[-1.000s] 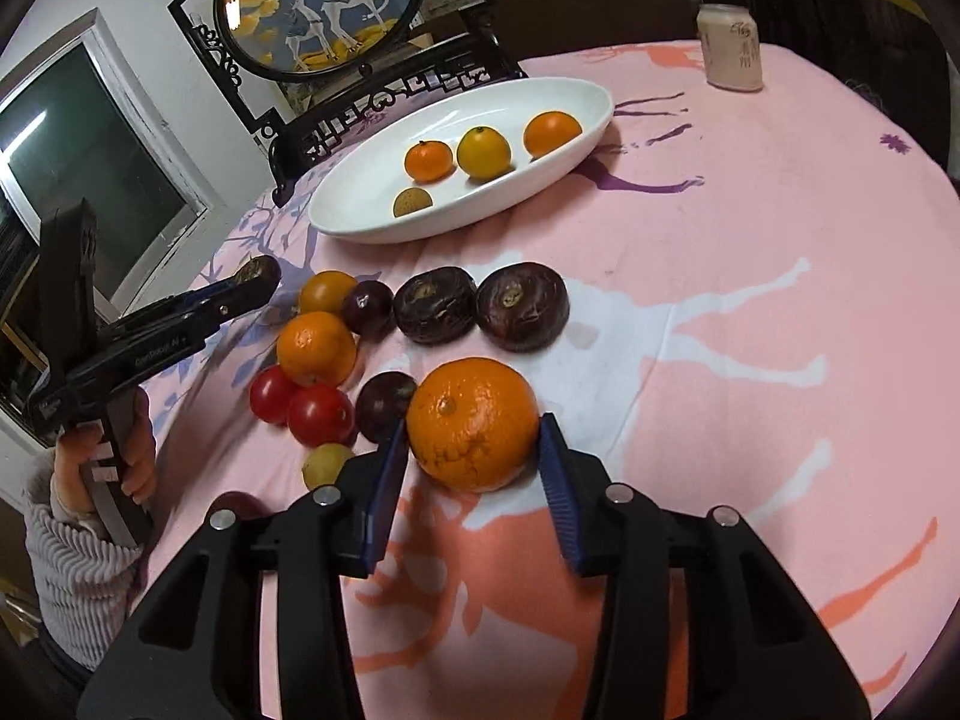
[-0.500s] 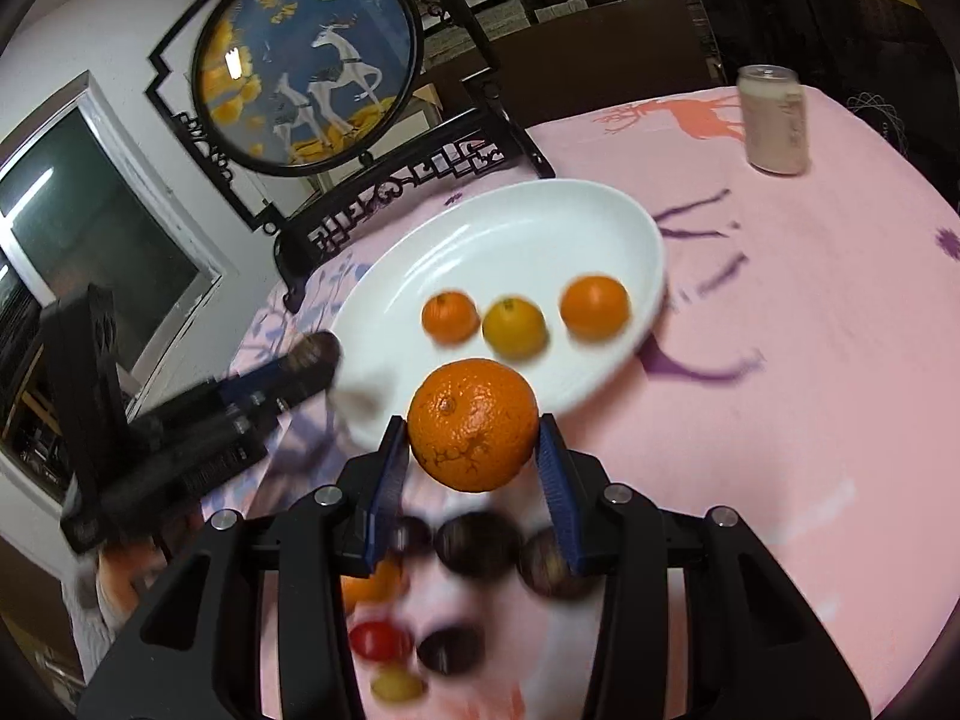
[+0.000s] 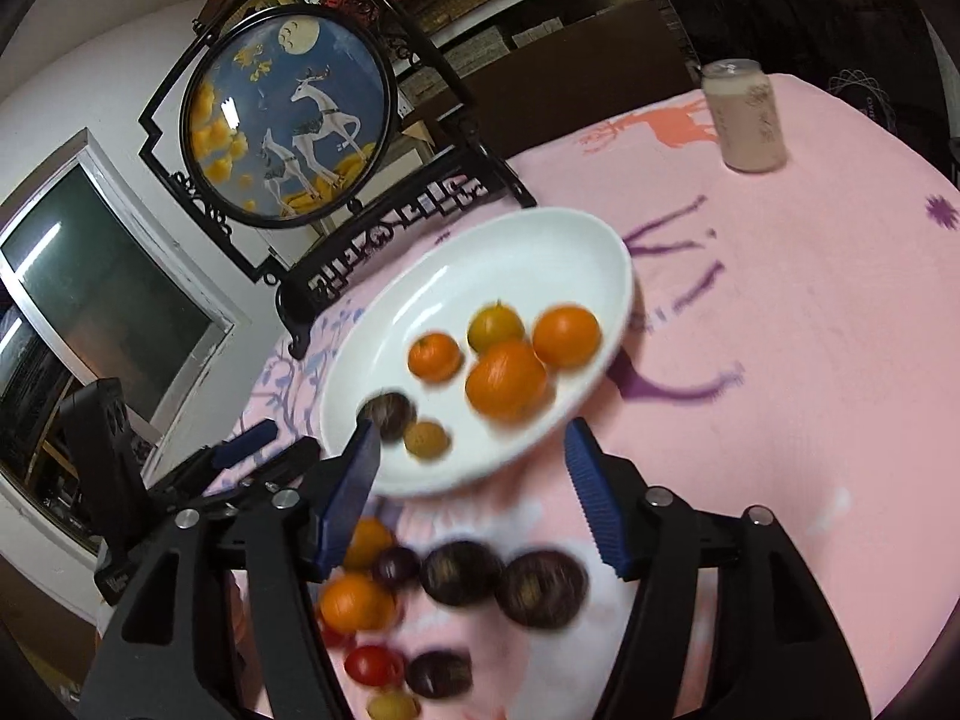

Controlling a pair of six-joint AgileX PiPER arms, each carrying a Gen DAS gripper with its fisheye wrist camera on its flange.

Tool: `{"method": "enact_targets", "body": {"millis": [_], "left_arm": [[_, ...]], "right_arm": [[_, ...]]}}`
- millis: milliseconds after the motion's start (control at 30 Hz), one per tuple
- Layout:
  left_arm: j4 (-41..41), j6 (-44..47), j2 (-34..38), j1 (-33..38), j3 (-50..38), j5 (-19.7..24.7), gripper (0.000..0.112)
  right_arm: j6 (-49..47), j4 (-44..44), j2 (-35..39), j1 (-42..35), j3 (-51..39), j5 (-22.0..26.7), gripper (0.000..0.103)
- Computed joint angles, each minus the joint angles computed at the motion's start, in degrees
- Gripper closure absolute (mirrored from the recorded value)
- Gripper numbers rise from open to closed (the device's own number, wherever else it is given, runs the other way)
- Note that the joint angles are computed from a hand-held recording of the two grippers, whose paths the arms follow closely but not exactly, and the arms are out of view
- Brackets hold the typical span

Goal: Organize fruits
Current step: 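Release both held fruits into the white plate, then grasp a yellow-orange fruit with the left tool while the right tool grasps a dark purple fruit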

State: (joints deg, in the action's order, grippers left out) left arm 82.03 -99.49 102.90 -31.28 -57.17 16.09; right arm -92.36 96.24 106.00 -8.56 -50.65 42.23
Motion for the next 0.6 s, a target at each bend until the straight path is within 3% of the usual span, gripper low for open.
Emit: {"method": "enact_targets", "body": {"millis": [167,333,600], "left_arm": [[6.6,-6.1,-3.0,-3.5,6.4,0.9,0.025],[11.0,-10.8,-3.9,-6.3,8.9,2.6,0.021],[0.3,1.5,0.8,-5.1,4.1,1.6,0.021]], "right_arm": [[-1.6,0.4,-1.8,-2.6,5.9,0.7,0.037],[0.9,-0.1,-0.7,-5.7,6.2,3.5,0.037],[3.3,-2.3,0.3,-6.1,5.1,4.5,0.037]]}}
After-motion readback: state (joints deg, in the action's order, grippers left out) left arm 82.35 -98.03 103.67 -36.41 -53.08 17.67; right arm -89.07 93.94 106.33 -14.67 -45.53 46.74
